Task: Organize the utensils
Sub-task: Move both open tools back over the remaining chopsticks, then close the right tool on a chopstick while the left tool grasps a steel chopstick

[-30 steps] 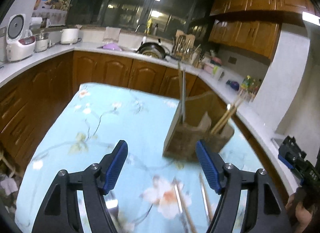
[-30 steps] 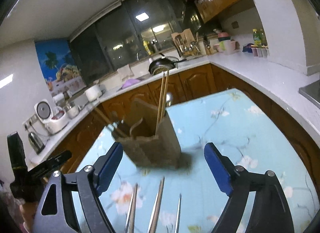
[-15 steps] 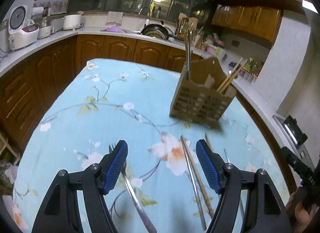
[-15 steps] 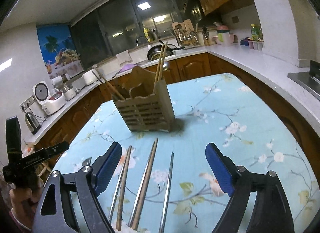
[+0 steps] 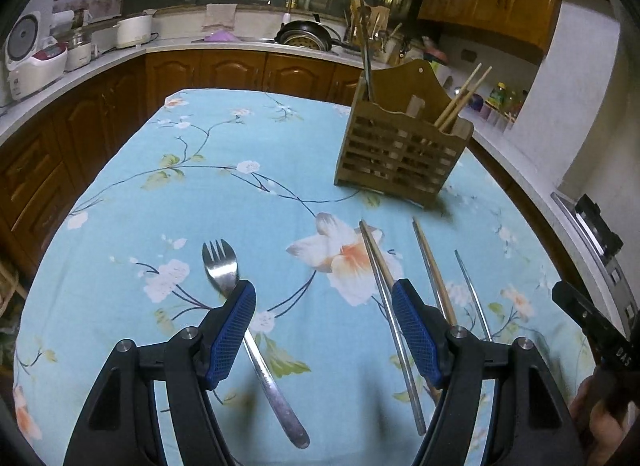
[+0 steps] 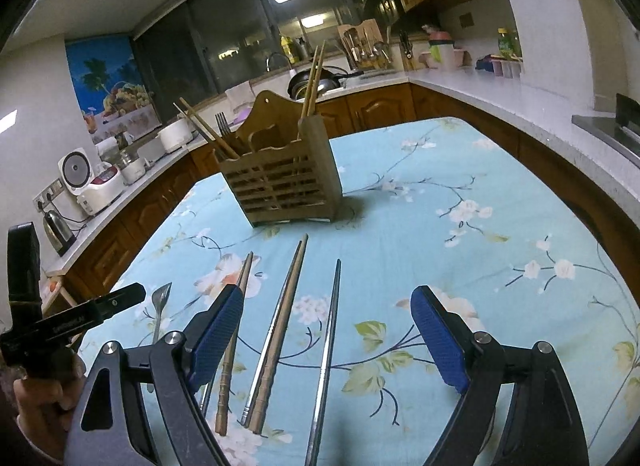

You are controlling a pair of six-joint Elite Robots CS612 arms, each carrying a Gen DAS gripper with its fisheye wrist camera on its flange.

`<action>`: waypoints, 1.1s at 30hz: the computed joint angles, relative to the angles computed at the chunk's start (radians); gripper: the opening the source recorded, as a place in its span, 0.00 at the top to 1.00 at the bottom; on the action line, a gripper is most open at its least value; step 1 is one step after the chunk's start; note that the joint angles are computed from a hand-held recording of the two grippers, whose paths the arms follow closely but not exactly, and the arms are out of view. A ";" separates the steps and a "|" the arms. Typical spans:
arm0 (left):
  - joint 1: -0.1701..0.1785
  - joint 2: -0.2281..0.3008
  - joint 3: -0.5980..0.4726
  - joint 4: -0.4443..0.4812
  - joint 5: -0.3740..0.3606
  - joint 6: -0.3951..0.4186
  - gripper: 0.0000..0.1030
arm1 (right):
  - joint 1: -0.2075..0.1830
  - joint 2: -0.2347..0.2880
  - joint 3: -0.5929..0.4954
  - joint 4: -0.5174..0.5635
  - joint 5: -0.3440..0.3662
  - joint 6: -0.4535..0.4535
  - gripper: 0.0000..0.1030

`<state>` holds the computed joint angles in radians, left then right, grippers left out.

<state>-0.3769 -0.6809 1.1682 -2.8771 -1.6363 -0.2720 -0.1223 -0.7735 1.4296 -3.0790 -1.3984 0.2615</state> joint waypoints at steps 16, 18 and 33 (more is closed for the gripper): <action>-0.018 0.066 -0.135 0.197 -0.017 0.083 0.33 | -0.001 0.020 -0.040 0.076 0.010 0.004 0.15; -0.023 0.080 -0.162 0.225 -0.017 0.097 0.33 | -0.002 0.023 -0.046 0.085 0.012 0.001 0.16; -0.035 0.186 -0.349 0.386 0.011 0.150 0.50 | -0.002 0.074 -0.143 0.255 0.032 -0.036 0.50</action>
